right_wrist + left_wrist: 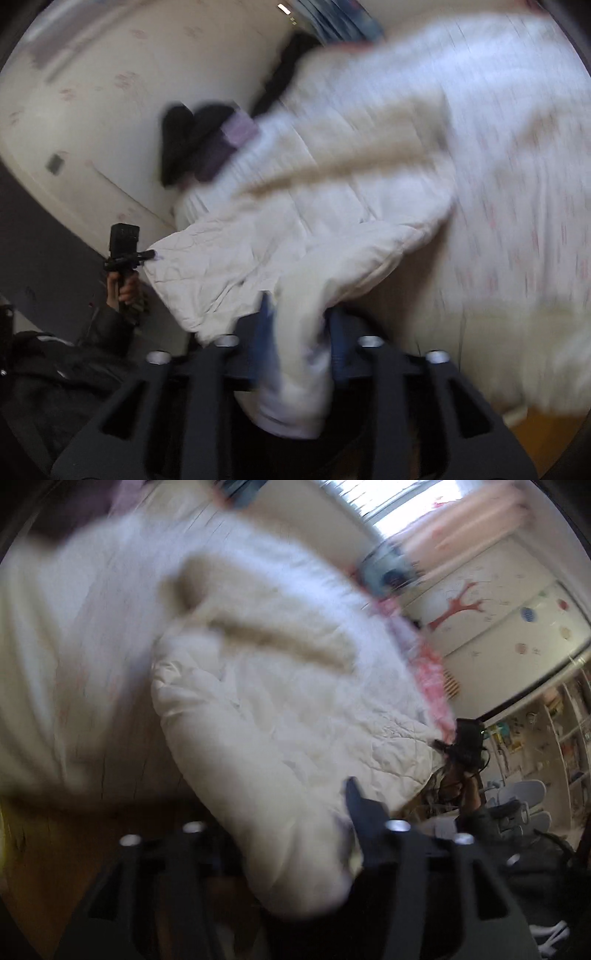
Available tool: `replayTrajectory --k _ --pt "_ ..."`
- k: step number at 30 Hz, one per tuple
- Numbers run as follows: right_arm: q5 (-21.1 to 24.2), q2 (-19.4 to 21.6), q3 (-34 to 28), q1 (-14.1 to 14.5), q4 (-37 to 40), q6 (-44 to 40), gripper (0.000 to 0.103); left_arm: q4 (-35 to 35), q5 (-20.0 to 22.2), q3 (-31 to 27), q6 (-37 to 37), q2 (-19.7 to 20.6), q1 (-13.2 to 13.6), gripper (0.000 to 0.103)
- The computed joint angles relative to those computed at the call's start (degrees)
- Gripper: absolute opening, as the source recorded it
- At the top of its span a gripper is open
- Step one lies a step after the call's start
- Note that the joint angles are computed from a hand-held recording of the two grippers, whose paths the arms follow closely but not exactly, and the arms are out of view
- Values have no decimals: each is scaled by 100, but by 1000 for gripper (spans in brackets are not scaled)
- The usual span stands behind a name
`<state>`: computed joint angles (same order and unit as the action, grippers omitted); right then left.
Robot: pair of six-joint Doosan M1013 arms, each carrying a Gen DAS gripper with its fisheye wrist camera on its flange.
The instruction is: Fold large clothes
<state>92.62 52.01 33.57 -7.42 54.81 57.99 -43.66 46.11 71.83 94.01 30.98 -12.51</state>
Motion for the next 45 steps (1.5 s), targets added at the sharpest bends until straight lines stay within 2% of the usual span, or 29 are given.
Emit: replayTrajectory --k 1,2,3,5,6,7,9,12,15,16,17,18,19,20,22,23,26,29,31,33,34,35,36,37,38,39,41,42,45 --pt "73 38 83 -28 -88 102 49 -202 31 167 24 12 66 56" --pt "62 40 153 -53 -143 181 57 -576 -94 403 153 -2 143 56" --pt "36 62 219 -92 -157 268 59 -902 -246 589 303 -33 195 57" --pt "36 144 292 -174 6 391 63 -1997 -691 1065 949 -112 331 65" --pt "71 195 276 -199 68 491 69 -2568 -905 1251 1340 -140 375 75" --pt "101 256 239 -215 65 591 70 -2904 -996 1334 1565 -137 395 79" --pt "181 274 305 -227 29 610 71 -3857 -904 1474 2284 -76 435 82" --pt "526 500 50 -200 88 879 75 -4316 -586 1331 2747 120 410 89" --pt "632 555 107 -111 31 880 76 -3964 -208 899 2362 432 292 92" --pt "704 575 153 -96 138 861 75 -3821 -199 826 2287 468 245 91" --pt "719 564 241 -92 281 797 60 -3698 -254 828 2264 466 201 90" --pt "723 539 354 -99 523 678 29 -3595 -350 774 2199 472 148 75" --pt "681 501 446 -98 609 604 22 -3544 -356 774 2179 445 128 44" --pt "552 421 576 -96 669 441 17 -3382 -370 770 2049 408 111 33" --pt "416 278 727 -111 934 99 14 -2870 -750 735 1776 263 17 17" --pt "378 232 755 -120 1061 -9 13 -2835 -944 745 1858 177 -21 15" --pt "367 124 755 -205 1897 -430 13 -3584 -1278 780 2962 -28 -90 12" --pt "577 125 539 -234 2070 -530 16 -3503 -1120 690 3236 -79 -122 12" --pt "699 128 472 -195 1554 -493 26 -3184 -862 691 2877 -46 -93 12" --pt "860 184 453 -138 1114 -319 59 -2639 -627 604 2176 84 -65 15" --pt "916 192 549 -98 719 -282 62 -2459 -470 614 1847 159 -45 25" --pt "961 210 622 -77 508 -223 62 -2405 -395 709 1639 178 -24 33" --pt "1004 233 708 -75 462 -137 62 -2370 -460 827 1369 196 -24 53" --pt "985 220 833 -77 537 -109 61 -2507 -574 969 1383 171 -21 57" --pt "969 220 900 -97 645 -114 53 -2891 -676 1144 1614 131 -16 57" --pt "926 198 994 -130 781 -188 38 -3168 -788 1288 1863 73 -21 56" --pt "847 136 1089 -174 1367 -338 22 -3981 -1091 1503 2689 -99 -51 33" --pt "801 114 1073 -189 1657 -419 20 -4221 -1187 1545 2961 -155 -62 21" --pt "682 150 800 -223 2367 -644 19 -5001 -1626 1598 3991 -405 -99 15"
